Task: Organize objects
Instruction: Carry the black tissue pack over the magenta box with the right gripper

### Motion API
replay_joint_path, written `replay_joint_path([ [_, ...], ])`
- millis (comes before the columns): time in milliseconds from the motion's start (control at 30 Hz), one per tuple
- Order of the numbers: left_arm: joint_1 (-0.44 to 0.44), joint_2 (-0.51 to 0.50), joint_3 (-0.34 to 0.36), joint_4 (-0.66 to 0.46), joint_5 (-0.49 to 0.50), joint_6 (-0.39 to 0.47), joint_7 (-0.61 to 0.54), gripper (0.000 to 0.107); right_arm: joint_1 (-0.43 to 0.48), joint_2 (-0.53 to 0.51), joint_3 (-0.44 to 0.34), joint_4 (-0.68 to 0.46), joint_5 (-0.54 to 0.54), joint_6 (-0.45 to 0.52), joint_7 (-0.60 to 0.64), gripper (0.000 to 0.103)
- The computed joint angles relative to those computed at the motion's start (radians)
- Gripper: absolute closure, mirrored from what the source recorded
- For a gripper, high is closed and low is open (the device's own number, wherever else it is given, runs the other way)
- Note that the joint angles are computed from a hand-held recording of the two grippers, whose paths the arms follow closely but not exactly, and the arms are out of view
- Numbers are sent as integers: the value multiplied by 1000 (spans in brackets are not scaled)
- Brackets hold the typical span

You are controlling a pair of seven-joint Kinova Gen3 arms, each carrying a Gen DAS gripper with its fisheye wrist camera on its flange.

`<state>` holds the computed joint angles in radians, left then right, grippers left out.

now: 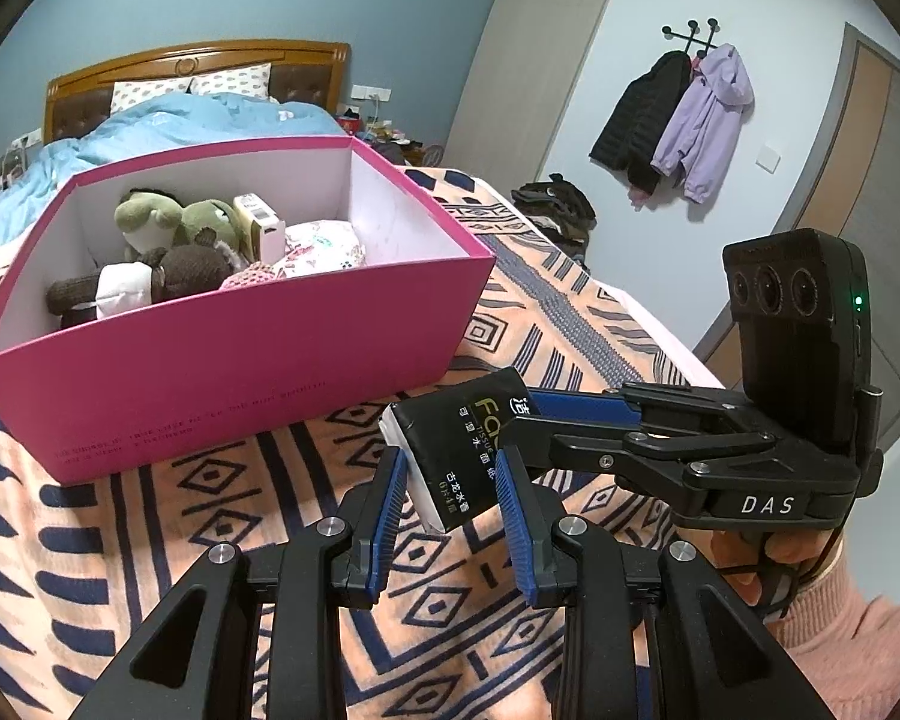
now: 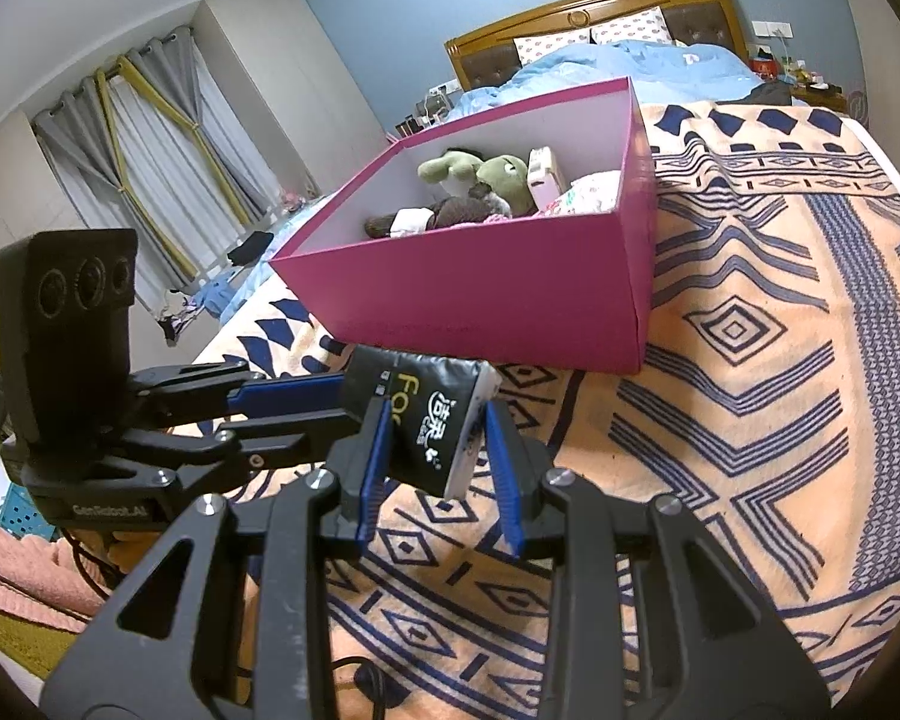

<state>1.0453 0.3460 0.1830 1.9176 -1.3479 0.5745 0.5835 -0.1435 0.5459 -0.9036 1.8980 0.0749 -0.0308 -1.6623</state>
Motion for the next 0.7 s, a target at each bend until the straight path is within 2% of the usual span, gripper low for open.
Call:
replay_joint_path([
  [700,-12,-14,13,-8,-9,28,-13,77,-8,-39,9,-19,26,-3,0,68],
])
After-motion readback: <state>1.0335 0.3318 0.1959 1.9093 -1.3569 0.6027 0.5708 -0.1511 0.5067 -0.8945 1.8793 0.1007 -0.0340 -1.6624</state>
